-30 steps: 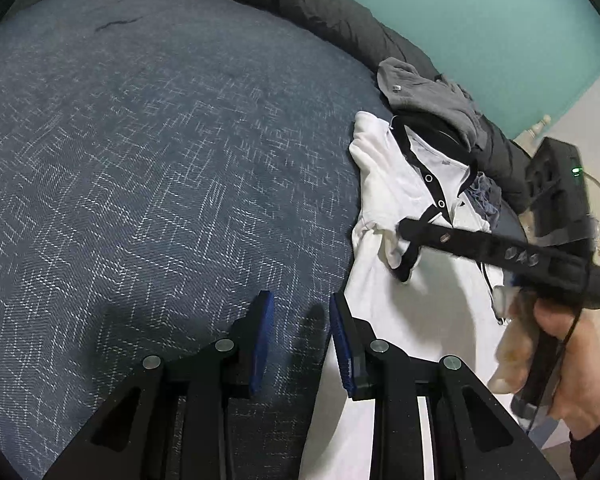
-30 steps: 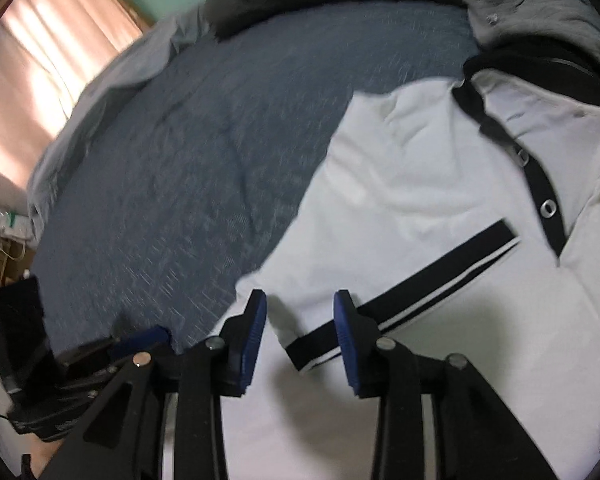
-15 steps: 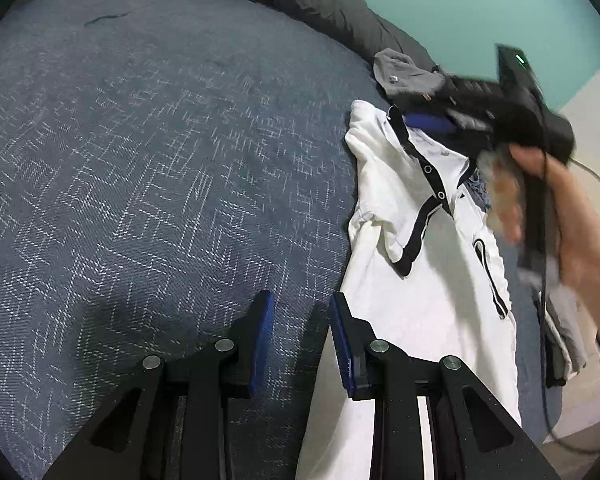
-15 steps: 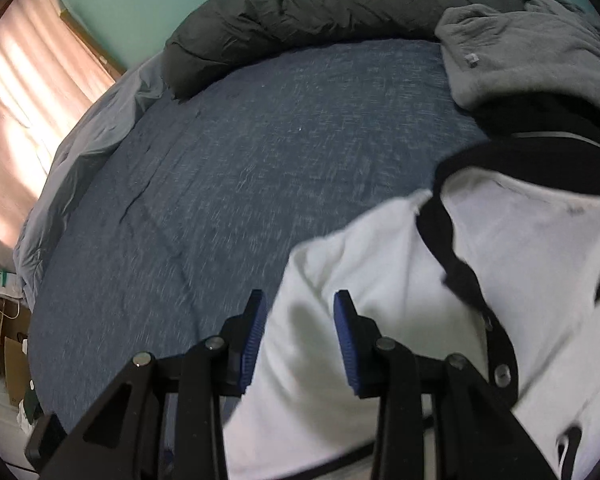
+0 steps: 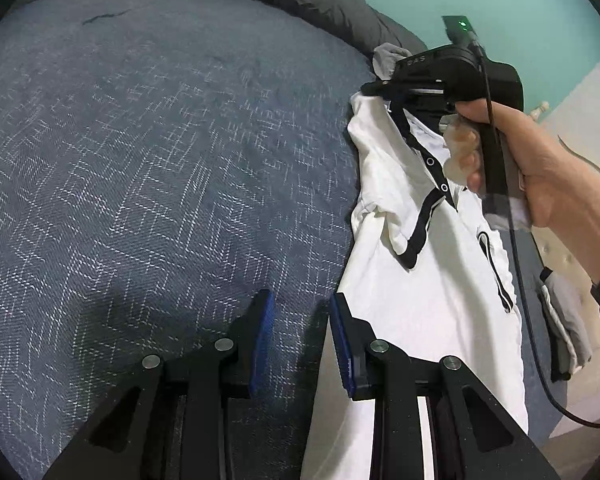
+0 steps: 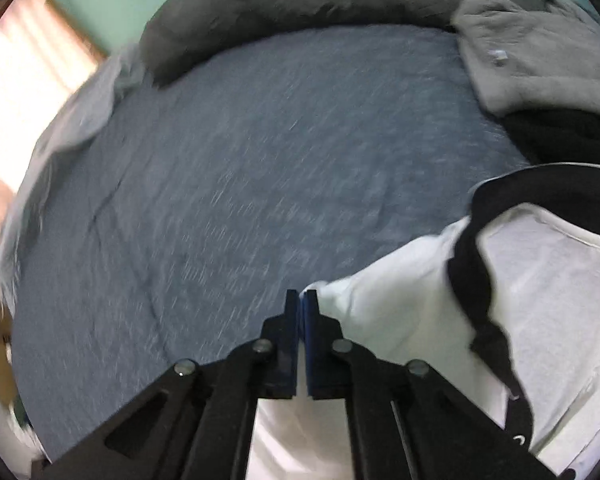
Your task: Fold clothes
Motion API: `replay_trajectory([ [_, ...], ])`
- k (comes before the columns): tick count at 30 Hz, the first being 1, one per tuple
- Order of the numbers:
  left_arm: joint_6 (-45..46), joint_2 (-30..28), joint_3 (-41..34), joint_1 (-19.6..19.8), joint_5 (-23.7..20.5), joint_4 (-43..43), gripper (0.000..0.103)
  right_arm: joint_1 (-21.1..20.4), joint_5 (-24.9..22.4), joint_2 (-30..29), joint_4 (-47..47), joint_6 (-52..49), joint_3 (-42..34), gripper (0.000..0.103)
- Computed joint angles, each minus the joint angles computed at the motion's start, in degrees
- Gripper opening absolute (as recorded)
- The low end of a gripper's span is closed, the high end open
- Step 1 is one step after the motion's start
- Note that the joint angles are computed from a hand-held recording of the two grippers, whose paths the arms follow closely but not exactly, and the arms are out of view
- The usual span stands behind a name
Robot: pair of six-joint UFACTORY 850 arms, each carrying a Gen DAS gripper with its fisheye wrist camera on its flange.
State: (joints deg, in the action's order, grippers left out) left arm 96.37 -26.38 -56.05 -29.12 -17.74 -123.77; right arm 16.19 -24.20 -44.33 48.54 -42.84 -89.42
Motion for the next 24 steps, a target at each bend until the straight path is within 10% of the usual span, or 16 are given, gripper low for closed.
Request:
replay_trajectory([
  [11, 1.70, 0.19, 0.57, -0.48, 0.11, -2.04, 0.031, -1.91, 0.89, -0.94, 12.91, -7.45, -0.19, 0.001],
  [17, 0.25, 0.69, 0.71, -0.40, 0.13, -0.60, 0.031, -1.29, -4.10, -3.37, 4.17, 0.10, -3.71, 0.005],
  [20, 0.20, 0.96, 1.03, -0.37, -0.02, -0.59, 0.031, -1.20, -2.75, -2.59, 6.66, -1.51, -3.38, 0.027],
  [24, 0.58, 0.93, 1.06, -0.43, 0.07, -0.91, 0.031, -0.02, -2.60, -3.11, -3.54, 5.15, -5.35, 0.029],
])
